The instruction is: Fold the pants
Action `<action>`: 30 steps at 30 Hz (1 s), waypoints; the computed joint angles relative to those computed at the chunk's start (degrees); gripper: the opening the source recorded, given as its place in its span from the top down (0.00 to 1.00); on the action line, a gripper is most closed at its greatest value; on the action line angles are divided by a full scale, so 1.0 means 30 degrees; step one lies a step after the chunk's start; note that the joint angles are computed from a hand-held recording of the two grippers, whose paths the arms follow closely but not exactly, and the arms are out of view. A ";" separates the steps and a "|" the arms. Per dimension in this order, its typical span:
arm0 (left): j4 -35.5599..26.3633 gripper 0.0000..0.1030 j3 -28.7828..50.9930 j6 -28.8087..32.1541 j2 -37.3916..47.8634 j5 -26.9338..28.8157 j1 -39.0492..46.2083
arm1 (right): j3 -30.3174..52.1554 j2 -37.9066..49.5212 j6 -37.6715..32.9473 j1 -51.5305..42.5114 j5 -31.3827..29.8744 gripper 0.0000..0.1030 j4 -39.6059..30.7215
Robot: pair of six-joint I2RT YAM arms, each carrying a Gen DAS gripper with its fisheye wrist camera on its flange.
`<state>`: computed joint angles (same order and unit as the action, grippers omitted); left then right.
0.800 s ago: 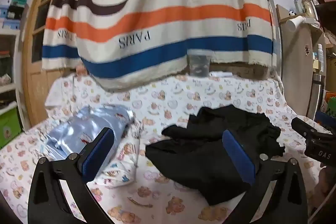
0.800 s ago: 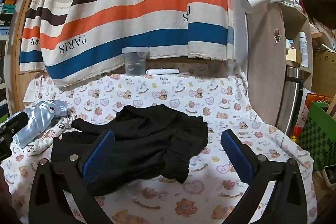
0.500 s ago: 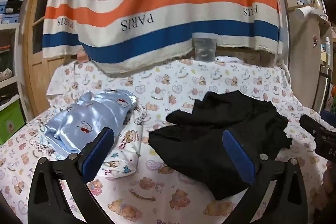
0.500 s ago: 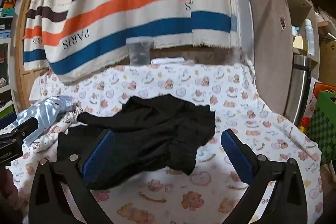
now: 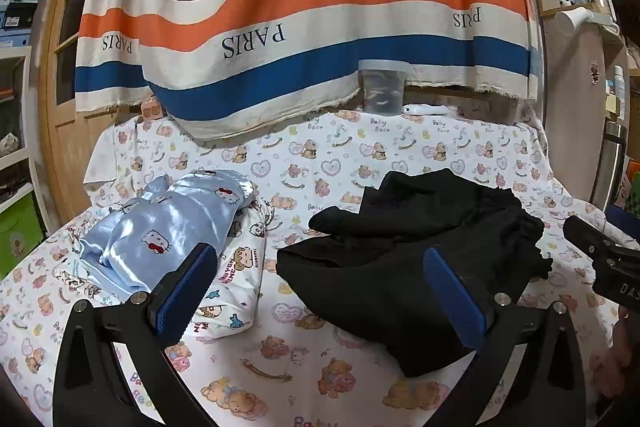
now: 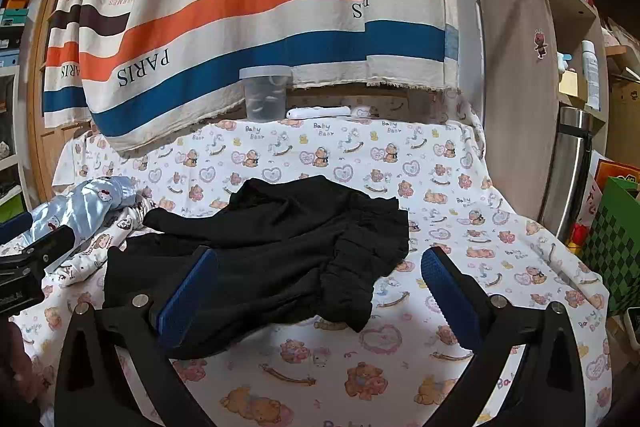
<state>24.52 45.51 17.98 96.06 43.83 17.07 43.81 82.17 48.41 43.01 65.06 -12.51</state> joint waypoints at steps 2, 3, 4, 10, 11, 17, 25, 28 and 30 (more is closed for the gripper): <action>-0.0088 0.00 0.0021 0.0046 -0.0037 -0.0004 -0.0033 | 0.0031 0.0055 0.0229 0.0040 0.0014 0.00 -0.0161; -0.0144 0.00 0.0041 0.0070 -0.0032 -0.0021 -0.0047 | 0.0030 0.0068 0.0261 0.0034 -0.0023 0.00 -0.0166; -0.0224 0.00 0.0087 0.0100 -0.0003 -0.0030 -0.0053 | 0.0054 0.0051 0.0257 -0.0004 -0.0121 0.00 -0.0191; -0.0657 0.00 0.0323 0.0161 -0.0014 -0.0072 -0.0135 | 0.0070 0.0041 0.0164 -0.0080 -0.0236 0.00 -0.0154; -0.0566 0.00 0.0300 0.0149 -0.0005 -0.0060 -0.0135 | 0.0035 0.0022 0.0040 -0.0127 -0.0302 0.00 -0.0087; -0.0369 0.00 0.0173 0.0167 -0.0004 0.0014 -0.0123 | 0.0158 0.0331 -0.0290 0.0088 -0.0227 0.00 0.0144; -0.0754 0.00 0.0256 0.0325 -0.0001 -0.0155 -0.0185 | 0.0259 0.0352 -0.0074 0.0104 -0.0289 0.00 -0.0070; -0.1061 0.00 0.0362 0.0464 0.0019 -0.0196 -0.0238 | 0.0284 0.0380 -0.0061 0.0111 -0.0278 0.00 -0.0099; -0.1038 0.00 0.0320 0.0458 -0.0012 -0.0182 -0.0226 | 0.0262 0.0347 -0.0056 0.0093 -0.0280 0.00 -0.0086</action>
